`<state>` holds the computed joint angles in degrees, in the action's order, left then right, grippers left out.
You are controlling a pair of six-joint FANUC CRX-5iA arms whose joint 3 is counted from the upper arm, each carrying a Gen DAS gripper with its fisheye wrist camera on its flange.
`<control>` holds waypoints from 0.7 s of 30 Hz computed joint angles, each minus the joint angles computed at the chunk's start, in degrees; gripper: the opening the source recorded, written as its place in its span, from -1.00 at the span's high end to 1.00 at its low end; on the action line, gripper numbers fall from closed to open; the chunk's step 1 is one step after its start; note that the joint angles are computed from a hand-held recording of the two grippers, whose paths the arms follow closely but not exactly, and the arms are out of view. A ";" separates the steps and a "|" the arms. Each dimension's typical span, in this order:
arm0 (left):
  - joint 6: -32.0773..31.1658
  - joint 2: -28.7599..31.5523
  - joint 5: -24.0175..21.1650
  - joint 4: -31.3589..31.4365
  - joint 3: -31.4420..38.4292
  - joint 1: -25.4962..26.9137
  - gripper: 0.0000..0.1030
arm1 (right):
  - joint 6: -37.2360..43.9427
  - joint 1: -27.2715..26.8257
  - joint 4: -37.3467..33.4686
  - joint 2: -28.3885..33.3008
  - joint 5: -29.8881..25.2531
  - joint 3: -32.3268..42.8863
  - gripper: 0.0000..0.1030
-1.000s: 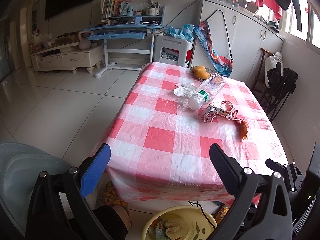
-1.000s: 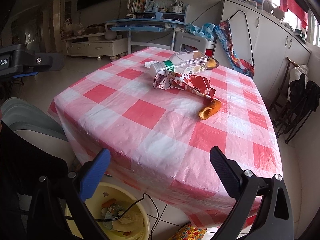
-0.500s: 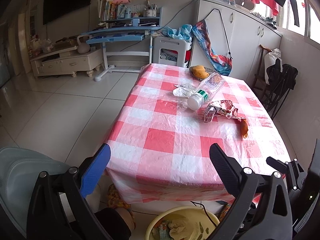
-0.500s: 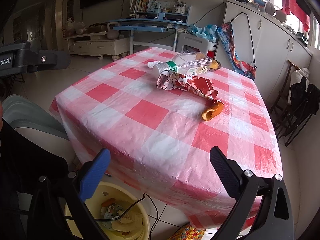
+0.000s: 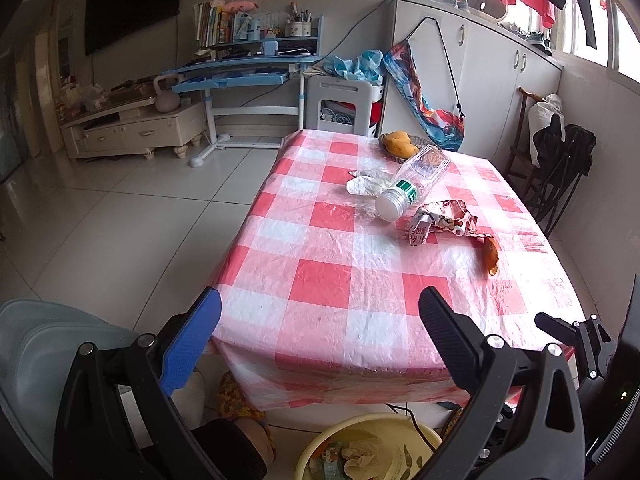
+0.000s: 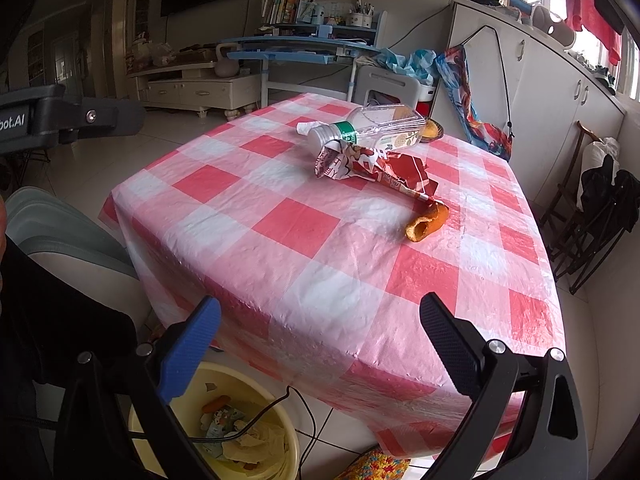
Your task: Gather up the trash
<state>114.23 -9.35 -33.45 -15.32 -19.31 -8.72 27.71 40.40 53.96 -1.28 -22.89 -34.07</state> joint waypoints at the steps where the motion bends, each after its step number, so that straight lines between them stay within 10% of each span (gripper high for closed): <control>1: 0.10 0.01 0.01 -0.09 0.01 -0.04 -0.86 | 0.03 0.03 0.03 0.01 -0.01 0.01 -0.85; 21: 0.81 0.26 -0.52 -1.01 0.50 -0.25 -0.86 | -0.23 0.18 0.31 0.10 -0.19 0.05 -0.85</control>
<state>115.05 -9.09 -33.97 -16.33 -18.81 -8.97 27.48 40.58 54.26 -1.18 -23.09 -34.02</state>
